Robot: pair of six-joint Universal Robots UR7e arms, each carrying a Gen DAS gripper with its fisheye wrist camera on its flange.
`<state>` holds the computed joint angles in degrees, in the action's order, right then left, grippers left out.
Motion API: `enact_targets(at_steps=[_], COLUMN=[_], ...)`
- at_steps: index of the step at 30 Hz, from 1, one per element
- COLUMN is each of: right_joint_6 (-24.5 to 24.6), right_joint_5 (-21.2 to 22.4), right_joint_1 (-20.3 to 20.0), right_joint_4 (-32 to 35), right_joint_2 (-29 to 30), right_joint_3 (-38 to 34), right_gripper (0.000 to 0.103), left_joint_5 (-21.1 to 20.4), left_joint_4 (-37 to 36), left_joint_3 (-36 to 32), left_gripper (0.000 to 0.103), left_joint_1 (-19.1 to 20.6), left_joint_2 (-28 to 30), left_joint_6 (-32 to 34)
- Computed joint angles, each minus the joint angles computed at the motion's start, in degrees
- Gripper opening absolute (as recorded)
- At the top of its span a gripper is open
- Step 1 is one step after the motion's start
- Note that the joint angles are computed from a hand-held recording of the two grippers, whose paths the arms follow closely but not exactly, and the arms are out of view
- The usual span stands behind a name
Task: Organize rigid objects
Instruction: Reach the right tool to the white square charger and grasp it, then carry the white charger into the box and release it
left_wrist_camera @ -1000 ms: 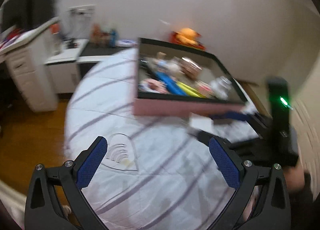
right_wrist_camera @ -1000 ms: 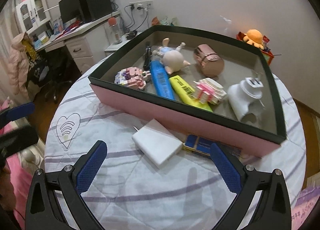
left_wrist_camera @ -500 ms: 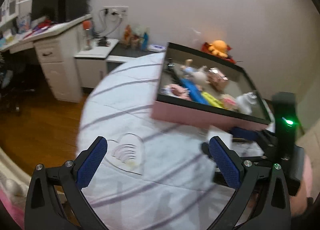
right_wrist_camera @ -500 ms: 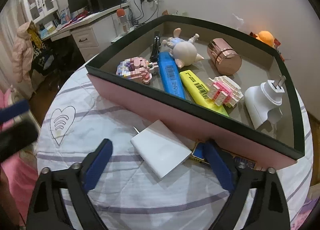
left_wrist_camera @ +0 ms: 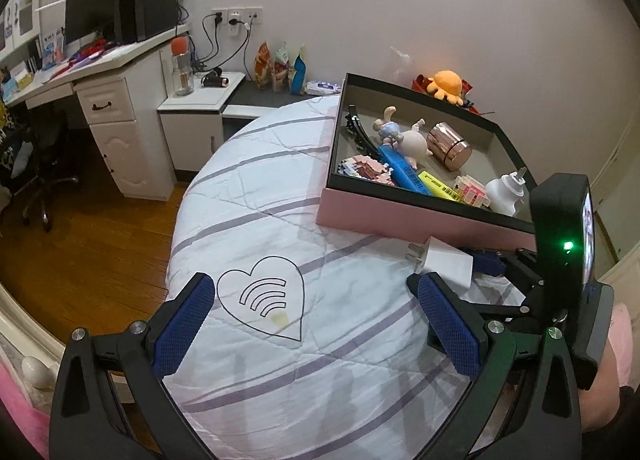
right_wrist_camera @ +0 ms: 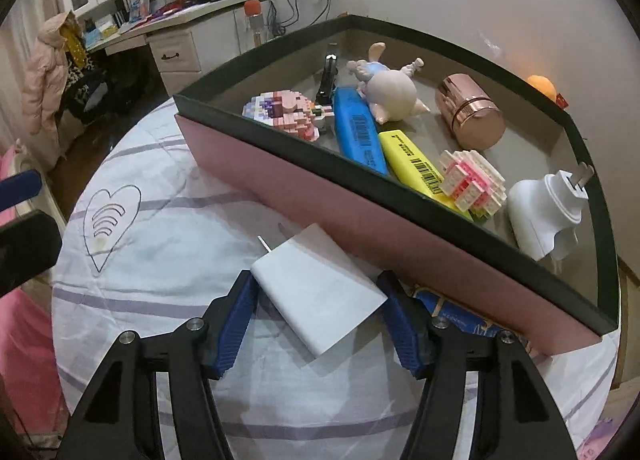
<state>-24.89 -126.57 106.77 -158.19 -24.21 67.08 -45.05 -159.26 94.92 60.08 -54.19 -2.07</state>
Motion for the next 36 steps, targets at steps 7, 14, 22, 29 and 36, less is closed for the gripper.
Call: enact_targets(at_steps=[7, 14, 22, 29, 36], right_joint_6=[2.0, 3.6, 2.8, 2.9, 4.3], right_joint_5=[2.1, 5.2, 7.7, 5.4, 2.6], right_joint_1=[-0.3, 0.3, 1.8, 1.0, -2.0], right_joint_4=[0.0, -1.9, -7.3, -6.2, -1.3], right_joint_2=[-1.5, -4.7, -8.6, -6.1, -1.2], right_joint_3=[1.8, 5.2, 6.8, -0.7, -13.0], right_gripper=[0.063, 0.063, 0.063, 0.063, 0.063], left_joint_5=[1.0, 2.2, 2.8, 2.0, 1.1], left_joint_4=[-0.6, -2.6, -6.2, -4.6, 0.1], left_joint_3=[-0.2, -0.9, -5.3, -14.2, -28.2], left_gripper=[0.103, 0.103, 0.103, 0.103, 0.103], left_joint_1=[-0.1, -0.7, -1.5, -0.7, 0.7], left_joint_2=[0.3, 0.6, 3.3, 9.3, 18.8], left_joint_6=[0.5, 2.3, 6.6, 9.1, 11.6])
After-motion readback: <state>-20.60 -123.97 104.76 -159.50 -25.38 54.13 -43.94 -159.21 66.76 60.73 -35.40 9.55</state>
